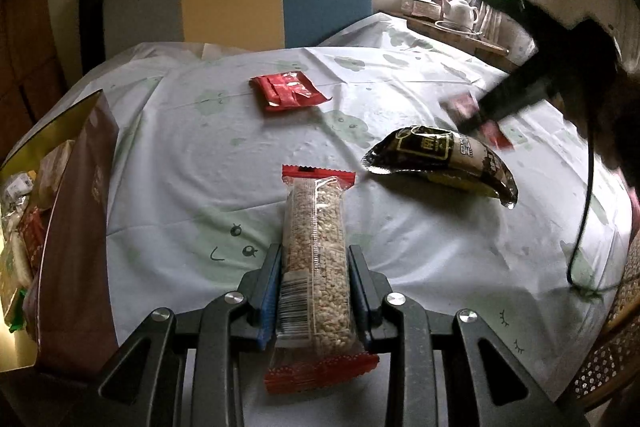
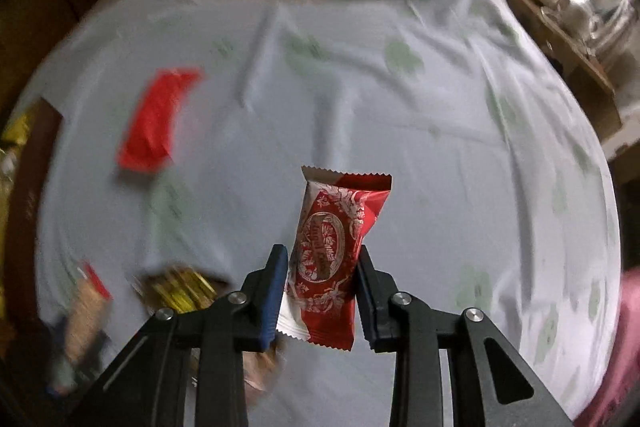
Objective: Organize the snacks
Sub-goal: 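Carry the oat bar into the gold tray while the right gripper grasps the red-and-white wafer packet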
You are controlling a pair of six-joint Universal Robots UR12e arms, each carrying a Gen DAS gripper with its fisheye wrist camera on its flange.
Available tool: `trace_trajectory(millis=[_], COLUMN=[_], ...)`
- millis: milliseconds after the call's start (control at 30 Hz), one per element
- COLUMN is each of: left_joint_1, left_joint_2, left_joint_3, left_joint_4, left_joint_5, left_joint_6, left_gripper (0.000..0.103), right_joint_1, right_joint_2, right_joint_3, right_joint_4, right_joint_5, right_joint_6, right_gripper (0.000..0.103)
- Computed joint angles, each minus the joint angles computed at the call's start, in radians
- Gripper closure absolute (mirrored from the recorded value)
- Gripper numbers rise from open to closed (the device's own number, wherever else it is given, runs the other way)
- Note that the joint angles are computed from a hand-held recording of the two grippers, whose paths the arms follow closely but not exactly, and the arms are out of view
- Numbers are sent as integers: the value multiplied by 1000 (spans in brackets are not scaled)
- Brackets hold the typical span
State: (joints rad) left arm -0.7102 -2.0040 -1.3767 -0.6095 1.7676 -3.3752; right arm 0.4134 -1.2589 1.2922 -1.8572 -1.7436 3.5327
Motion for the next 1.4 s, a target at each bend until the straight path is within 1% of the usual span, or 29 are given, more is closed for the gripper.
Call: trace_trajectory(millis=[67, 133, 200, 233, 300, 433, 533, 633, 667, 733, 800, 900, 967, 1067, 1200, 1300, 1400], left_joint_1=[0, 0, 0, 0, -1, 0, -3, -1, -1, -4, -2, -2, 0, 4, 17, 39, 72], left_joint_2=[-1, -3, -6, -8, -12, -17, -17, -15, -16, -14, -7, 3, 10, 24, 53, 85, 125], left_joint_3=[5, 12, 23, 26, 37, 61, 66, 76, 78, 80, 80, 76, 73, 64, 45, 24, -14], left_joint_4=[-8, -21, -39, -45, -63, -114, -131, -161, -164, -176, -188, -188, -186, -166, -131, -116, -98], left_joint_5=[0, 2, 2, 2, 7, 3, 13, -1, 0, 2, -19, -27, -49, -77, -96, -97, -86], left_joint_6=[3, 7, 3, 4, 10, 0, -1, -27, -26, -22, -33, -40, -43, -50, -76, -134, -213], left_gripper=[72, 72, 72, 72, 72, 72, 72, 73, 73, 73, 73, 73, 73, 73, 73, 73, 73], right_joint_1=[-4, -5, -7, -6, -7, -10, -7, 9, 23, 34, 36, 40, 43, 49, 60, 70, 71], right_joint_2=[-11, -27, -27, -26, -31, -44, -48, -39, -31, -26, -27, -28, -29, -29, -26, -24, -27], right_joint_3=[30, 67, 66, 66, 75, 97, 109, 99, 87, 76, 73, 73, 73, 73, 73, 71, 72], right_joint_4=[31, -14, -13, -13, -24, -46, -54, -42, -33, -24, -19, -16, -12, -13, -19, -18, -19], right_joint_5=[9, 15, 17, 16, 16, 29, 5, -33, -56, -80, -87, -89, -90, -101, -131, -148, -146], right_joint_6=[24, 36, 41, 32, 13, 17, -6, -21, -31, -50, -60, -65, -61, -66, -87, -87, -83], right_gripper=[69, 69, 69, 66, 66, 66, 66, 67, 67, 67, 68, 65, 65, 65, 67, 67, 67])
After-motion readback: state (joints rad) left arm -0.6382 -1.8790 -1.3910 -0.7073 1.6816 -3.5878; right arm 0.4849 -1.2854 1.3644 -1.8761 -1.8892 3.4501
